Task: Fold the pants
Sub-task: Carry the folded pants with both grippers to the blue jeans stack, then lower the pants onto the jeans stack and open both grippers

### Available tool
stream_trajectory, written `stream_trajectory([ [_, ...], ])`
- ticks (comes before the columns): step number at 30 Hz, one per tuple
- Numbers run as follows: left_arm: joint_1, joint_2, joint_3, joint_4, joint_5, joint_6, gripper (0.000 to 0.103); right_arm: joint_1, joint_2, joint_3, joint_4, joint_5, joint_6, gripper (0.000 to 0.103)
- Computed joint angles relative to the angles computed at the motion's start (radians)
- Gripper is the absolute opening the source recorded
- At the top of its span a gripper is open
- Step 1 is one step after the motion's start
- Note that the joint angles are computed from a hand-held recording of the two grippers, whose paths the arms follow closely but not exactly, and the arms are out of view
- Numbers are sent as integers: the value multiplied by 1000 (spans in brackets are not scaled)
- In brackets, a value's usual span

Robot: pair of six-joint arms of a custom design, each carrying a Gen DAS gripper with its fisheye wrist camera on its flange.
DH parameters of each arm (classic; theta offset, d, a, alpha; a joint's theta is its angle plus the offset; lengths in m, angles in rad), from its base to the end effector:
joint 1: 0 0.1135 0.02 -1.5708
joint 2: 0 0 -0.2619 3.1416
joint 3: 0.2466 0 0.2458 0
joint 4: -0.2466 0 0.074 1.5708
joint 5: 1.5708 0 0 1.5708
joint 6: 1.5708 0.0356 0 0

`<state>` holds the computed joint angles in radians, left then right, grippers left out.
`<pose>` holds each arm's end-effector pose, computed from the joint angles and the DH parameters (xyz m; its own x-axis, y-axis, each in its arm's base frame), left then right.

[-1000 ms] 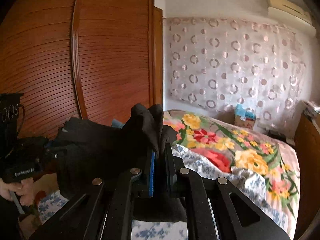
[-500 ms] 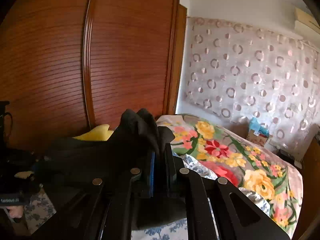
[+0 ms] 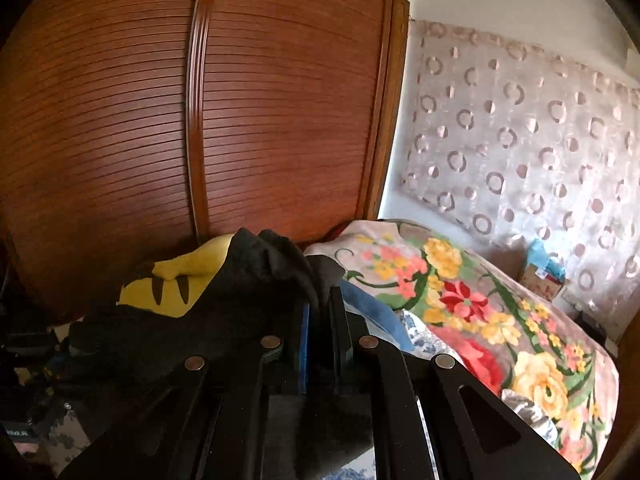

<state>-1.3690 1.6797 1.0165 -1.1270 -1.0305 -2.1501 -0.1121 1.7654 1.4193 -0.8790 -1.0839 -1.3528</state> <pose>0.0806 -0.2419 0.1843 -0.3460 -0.4567 -0.8196 -0.4601 0.8439 -0.2761 0.3473 -0.0074 0.2607 0.0372 -0.4639 -0.8851 -0.9658 0.2106 -0.1510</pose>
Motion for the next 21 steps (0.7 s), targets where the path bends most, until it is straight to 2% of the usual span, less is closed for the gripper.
stream_trajectory([
  [5,4,5,-23,10,50,-66,24,33,23,6,45,40,55,8],
  [7,-2,12,-24,-3,60,-96,31,37,44,18,43,49,69,9],
  [9,-14,23,-6,-44,65,-130,34,39,56,33,39,62,94,25],
  [11,-24,30,7,-83,66,-157,35,31,68,56,34,65,125,29],
  [15,-35,42,42,-172,69,-194,49,-40,138,196,-186,12,7,30],
  [19,-36,48,60,-215,71,-189,49,-118,255,367,-531,-5,-272,30],
  [21,-28,51,58,-212,80,-177,49,-139,289,402,-608,12,-356,30],
])
